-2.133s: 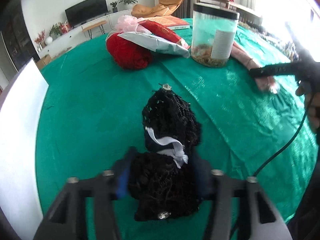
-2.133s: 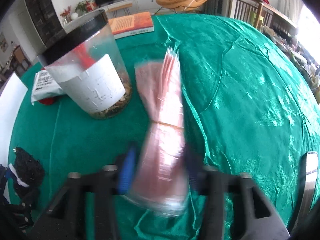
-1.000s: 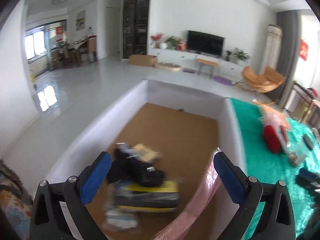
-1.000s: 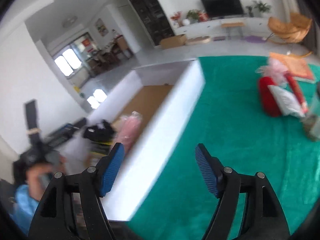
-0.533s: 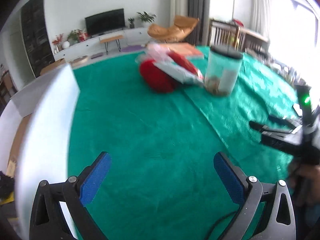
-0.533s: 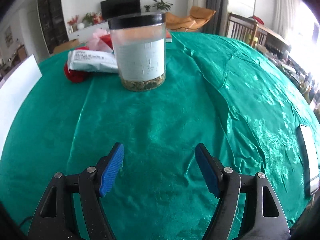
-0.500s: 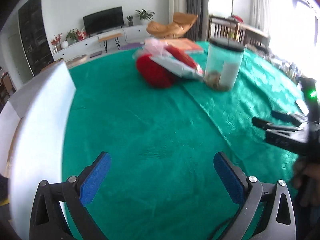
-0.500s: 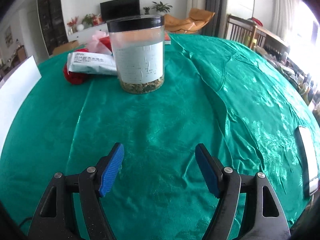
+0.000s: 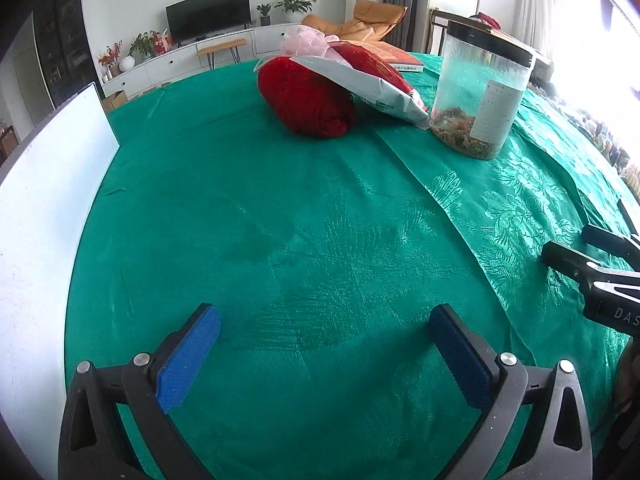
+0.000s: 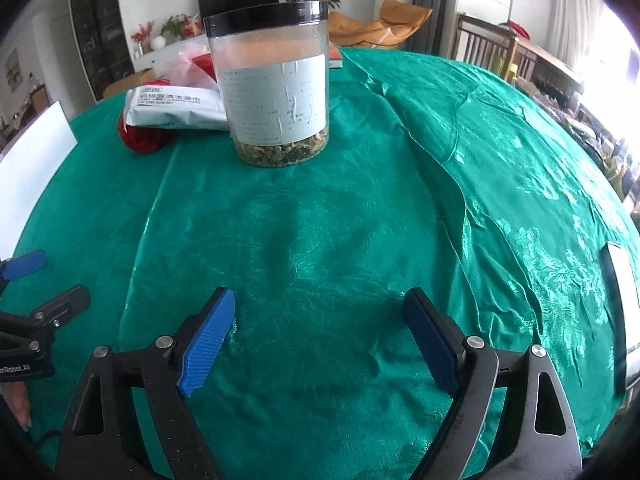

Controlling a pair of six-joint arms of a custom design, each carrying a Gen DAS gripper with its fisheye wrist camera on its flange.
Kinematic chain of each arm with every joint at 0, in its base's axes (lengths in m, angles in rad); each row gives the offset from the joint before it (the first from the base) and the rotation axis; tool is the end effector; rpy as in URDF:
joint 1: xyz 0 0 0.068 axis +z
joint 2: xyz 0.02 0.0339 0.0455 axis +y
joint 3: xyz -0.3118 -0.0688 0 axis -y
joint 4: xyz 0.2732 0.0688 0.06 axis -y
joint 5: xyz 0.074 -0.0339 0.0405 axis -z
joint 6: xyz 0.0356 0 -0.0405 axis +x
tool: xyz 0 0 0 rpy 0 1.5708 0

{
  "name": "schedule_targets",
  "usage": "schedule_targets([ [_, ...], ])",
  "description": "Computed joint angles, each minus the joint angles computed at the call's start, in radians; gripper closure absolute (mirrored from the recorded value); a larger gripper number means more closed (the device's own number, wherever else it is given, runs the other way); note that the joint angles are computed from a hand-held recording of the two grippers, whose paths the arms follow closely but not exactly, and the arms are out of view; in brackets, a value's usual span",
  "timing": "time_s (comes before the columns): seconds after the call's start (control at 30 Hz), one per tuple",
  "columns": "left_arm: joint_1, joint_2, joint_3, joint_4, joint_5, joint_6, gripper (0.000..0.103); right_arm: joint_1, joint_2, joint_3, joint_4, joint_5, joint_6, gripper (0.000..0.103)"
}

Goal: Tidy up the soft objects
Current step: 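Withdraw both open tools from the box back over the table, then reach the left tool to the red yarn balls and close on them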

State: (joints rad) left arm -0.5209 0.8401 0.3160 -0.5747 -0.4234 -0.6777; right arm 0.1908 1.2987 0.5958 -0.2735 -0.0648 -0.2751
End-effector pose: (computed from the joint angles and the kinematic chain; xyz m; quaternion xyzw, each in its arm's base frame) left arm 0.1173 -0.0504 0.1661 -0.1234 0.9438 0.0398 0.3040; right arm 0.2399 0.0487 0.1923 -0.2298 0.9277 0.0186 0.2937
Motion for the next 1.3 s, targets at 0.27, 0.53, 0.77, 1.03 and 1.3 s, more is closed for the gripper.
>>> schedule_targets([
  [0.27,0.002,0.000,0.000,0.002,0.001,0.002,0.000,0.004,0.001,0.000,-0.002,0.000,-0.002,0.012],
  [0.53,0.000,-0.002,0.000,-0.001,0.000,0.000,0.000,0.004,0.001,0.000,-0.002,0.000,-0.002,0.011],
  [0.77,0.015,0.015,0.000,0.021,0.008,0.013,0.000,0.004,0.001,-0.001,-0.002,0.000,-0.002,0.011],
  [1.03,0.407,-0.044,0.054,0.129,0.316,0.155,0.000,0.003,0.000,-0.001,-0.003,-0.001,-0.002,0.011],
  [1.3,0.714,0.509,0.450,0.286,0.534,0.251,0.000,0.002,0.000,-0.001,-0.003,-0.003,-0.003,0.011],
])
